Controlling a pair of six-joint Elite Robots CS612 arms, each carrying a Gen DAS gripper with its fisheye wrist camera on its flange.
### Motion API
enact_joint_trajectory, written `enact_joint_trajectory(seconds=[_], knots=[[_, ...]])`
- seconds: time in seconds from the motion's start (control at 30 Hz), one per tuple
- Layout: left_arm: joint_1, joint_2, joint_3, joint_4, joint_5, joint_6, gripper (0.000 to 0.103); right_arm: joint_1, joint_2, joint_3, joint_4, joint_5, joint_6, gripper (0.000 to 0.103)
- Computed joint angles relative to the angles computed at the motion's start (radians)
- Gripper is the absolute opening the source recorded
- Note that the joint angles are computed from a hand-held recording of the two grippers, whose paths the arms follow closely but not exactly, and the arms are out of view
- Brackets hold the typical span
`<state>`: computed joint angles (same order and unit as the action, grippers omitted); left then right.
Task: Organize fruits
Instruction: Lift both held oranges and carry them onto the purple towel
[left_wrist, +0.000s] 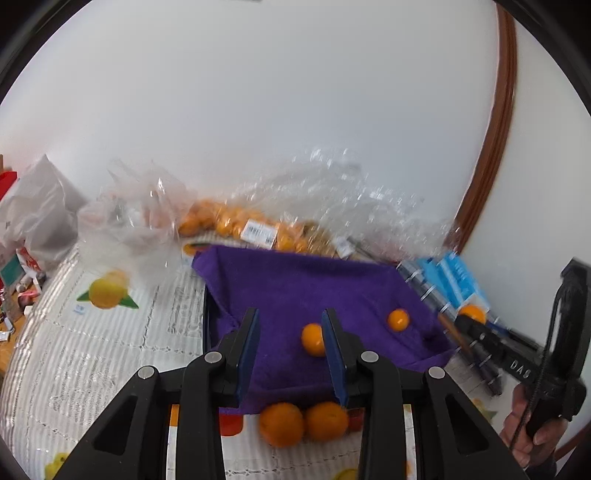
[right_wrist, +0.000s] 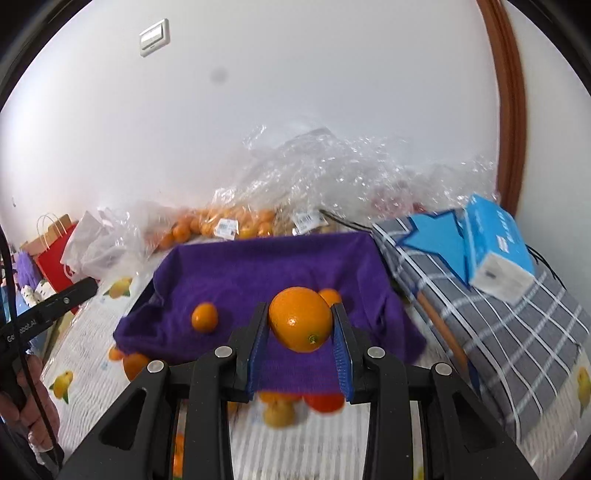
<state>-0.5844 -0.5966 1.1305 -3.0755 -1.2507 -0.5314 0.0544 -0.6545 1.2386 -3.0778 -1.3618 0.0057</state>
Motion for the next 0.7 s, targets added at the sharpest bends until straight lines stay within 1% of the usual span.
enact_joint_trajectory(seconds=[0.03,0.1,0.17,0.27,0.37,0.4,0.53,0.57,0.6,0.7], knots=[[0.001,0.002,0.006,-0.001,-0.015,-0.017,0.031,0.001,0.005,-0.005,0.005,-0.008,0.000,0.033],[0.006,0.007,0.021,0.006,-0.097,-0.026,0.032,-0.002,0.014,-0.007,0.012,0.023,0.007,0.033],[0.000,0.006,0.035,0.023,-0.088,-0.020,0.033,-0.005,0.021,-0.004,0.016,0.041,0.020,0.033],[-0.004,0.000,0.065,0.025,-0.079,-0.028,0.039,-0.007,0.026,0.000,0.029,0.050,0.029,0.033],[-0.008,-0.010,0.087,0.054,-0.032,-0.052,0.040,-0.009,0.029,0.003,0.024,0.067,0.032,0.033],[-0.007,-0.011,0.090,0.061,-0.026,-0.060,0.044,-0.009,0.029,0.004,0.025,0.062,0.030,0.033],[0.000,-0.005,0.075,0.100,-0.061,-0.071,0.047,-0.006,0.030,0.008,0.022,0.053,0.015,0.033],[-0.001,-0.002,0.067,0.119,-0.061,-0.069,0.049,-0.004,0.031,0.009,0.023,0.046,0.010,0.033],[-0.002,0.000,0.060,0.140,-0.063,-0.062,0.054,-0.003,0.031,0.009,0.025,0.038,0.005,0.033],[-0.002,0.007,0.043,0.175,-0.072,-0.045,0.054,-0.003,0.031,0.010,0.029,0.037,0.001,0.033]])
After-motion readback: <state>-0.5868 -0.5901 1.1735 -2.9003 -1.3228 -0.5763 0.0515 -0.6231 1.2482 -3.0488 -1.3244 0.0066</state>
